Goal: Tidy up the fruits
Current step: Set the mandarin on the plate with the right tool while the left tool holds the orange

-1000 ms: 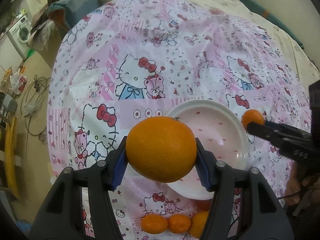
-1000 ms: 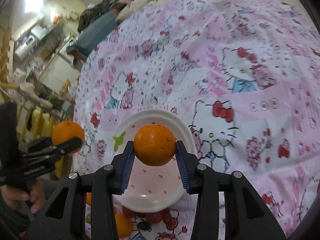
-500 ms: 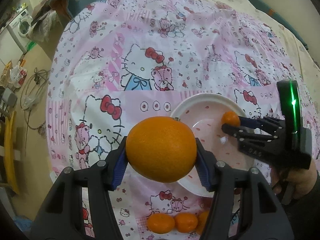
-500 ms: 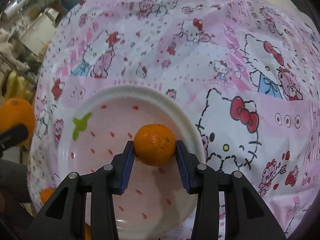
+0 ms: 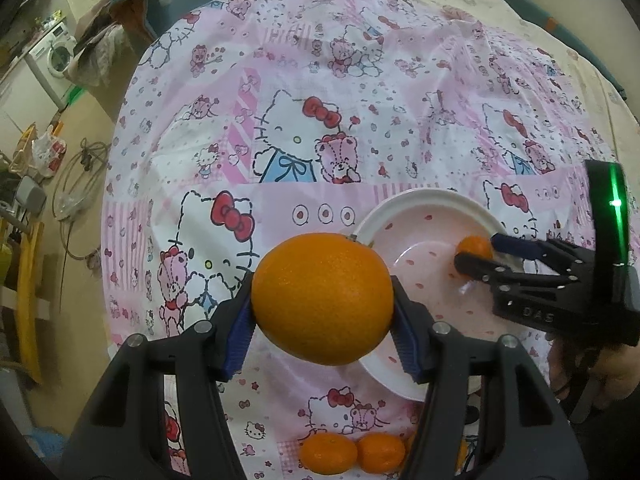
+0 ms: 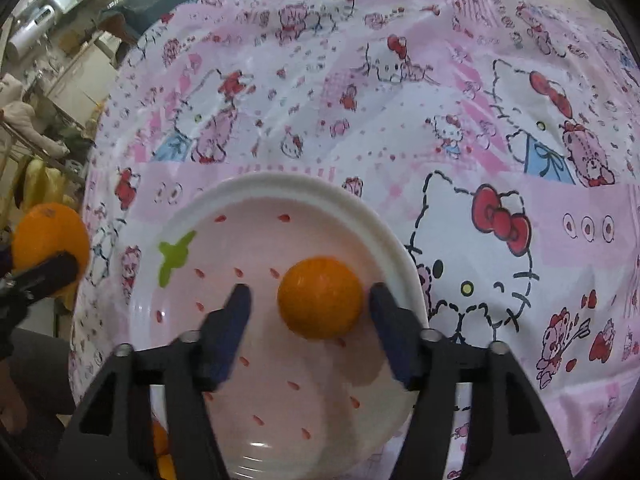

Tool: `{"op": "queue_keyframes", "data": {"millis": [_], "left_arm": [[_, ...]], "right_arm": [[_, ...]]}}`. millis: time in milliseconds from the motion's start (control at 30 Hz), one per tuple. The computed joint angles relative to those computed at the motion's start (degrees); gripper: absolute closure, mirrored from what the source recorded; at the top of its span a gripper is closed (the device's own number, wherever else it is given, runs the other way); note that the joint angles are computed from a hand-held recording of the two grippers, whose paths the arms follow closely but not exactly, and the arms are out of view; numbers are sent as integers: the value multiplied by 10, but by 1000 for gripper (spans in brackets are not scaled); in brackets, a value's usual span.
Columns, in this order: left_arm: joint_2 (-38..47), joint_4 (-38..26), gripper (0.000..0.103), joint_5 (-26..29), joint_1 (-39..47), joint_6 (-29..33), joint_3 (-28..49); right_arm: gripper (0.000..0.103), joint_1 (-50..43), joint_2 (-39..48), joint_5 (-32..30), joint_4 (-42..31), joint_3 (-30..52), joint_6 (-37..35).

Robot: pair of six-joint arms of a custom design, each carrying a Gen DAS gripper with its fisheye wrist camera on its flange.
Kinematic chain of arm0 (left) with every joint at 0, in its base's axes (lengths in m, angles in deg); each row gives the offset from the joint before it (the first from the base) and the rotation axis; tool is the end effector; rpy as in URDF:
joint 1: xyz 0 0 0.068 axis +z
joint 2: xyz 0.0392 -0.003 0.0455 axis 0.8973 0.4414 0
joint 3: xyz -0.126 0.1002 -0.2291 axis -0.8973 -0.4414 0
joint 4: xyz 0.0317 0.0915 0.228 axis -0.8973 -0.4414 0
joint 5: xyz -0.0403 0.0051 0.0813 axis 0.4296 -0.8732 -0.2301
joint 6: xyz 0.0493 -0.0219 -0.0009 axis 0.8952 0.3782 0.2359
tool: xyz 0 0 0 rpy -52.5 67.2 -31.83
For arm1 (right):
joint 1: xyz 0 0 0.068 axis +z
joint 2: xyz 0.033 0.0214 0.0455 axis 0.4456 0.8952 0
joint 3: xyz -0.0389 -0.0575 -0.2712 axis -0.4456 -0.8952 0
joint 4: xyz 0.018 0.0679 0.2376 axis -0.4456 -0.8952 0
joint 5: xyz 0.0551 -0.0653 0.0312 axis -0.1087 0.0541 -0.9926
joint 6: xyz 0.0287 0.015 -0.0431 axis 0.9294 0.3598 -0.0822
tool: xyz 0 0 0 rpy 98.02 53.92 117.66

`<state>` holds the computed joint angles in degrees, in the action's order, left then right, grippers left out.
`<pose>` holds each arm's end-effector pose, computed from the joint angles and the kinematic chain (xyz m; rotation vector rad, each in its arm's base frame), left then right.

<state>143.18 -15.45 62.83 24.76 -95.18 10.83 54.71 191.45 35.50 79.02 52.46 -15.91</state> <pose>0.1982 -0.1505 0.1780 -0.0112 2.7428 -0.0340 0.2539 0.1447 0.1073 -0.3886 2.7771 0.4818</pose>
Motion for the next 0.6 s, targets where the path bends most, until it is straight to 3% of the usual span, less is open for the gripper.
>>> {"op": "queue_keyframes", "data": {"millis": [367,600], "left_arm": [[-6,4,46,-13,-12,-6,-4],[-11,7,46,-27,-25,-9,-1]], "right_arm": [[34,-32,-82,-12,-11,-30,20],[25,-71,-189,-38,-37,-69,49]]}}
